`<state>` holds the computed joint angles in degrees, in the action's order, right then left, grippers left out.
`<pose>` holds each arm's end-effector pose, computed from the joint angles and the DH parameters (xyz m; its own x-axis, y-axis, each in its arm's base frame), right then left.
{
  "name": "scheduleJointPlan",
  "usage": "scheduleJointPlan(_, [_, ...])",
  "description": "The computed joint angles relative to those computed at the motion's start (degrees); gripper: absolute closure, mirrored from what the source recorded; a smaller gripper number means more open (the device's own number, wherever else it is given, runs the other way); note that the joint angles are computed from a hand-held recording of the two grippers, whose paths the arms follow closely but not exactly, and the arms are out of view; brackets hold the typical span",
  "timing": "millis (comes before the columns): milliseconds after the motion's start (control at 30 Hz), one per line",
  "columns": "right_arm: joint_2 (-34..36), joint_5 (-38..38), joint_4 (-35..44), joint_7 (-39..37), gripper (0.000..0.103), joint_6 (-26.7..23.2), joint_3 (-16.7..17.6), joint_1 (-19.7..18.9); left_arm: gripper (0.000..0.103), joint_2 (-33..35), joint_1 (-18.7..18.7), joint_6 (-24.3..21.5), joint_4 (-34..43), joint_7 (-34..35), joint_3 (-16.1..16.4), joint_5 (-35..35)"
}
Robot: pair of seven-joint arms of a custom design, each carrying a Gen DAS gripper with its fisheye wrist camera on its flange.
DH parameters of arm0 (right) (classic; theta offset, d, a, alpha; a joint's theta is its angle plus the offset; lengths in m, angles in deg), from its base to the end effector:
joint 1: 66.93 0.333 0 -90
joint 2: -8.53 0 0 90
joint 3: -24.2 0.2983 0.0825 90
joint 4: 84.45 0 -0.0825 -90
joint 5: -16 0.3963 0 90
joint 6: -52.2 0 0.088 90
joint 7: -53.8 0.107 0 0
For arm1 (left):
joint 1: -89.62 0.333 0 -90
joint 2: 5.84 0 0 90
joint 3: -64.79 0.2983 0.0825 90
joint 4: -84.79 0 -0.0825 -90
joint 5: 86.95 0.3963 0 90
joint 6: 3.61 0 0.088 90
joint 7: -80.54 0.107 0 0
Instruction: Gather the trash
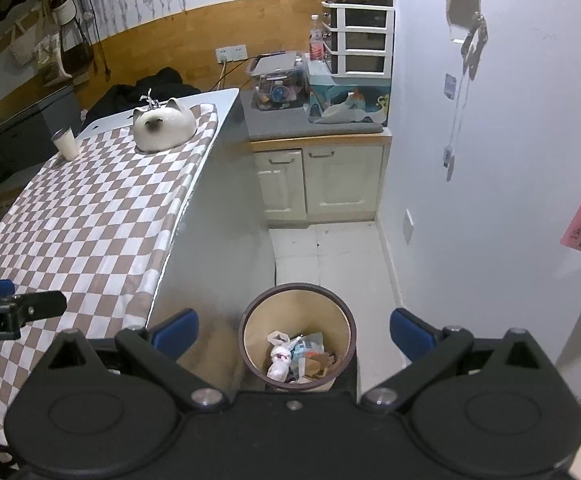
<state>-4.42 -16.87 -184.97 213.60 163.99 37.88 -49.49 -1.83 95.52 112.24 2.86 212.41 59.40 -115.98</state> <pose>0.4658 0.2573 0.6887 -0.4963 -0.8610 -0.1111 -0.6064 0.4354 -0.6654 0.6218 -0.0201 0.6939 -0.5995 -0.7974 0.0691 -0.6291 0.4160 -0.6567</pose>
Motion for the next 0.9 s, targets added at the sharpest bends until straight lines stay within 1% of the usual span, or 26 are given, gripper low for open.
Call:
scheduleJointPlan(367, [0.19, -2.37, 0.05, 2.06, 0.0, -0.16, 0.79, 0.37, 0.0, -1.72, 0.2, 1.72, -2.38, 2.92, 0.47, -3.45])
scheduleJointPlan(900, [1.06, -3.81, 1.46, 1.57, 0.0, -2.3, 0.66, 1.69, 0.0, -1.97, -0.09, 2.28, -2.79, 2.7, 0.88, -3.26])
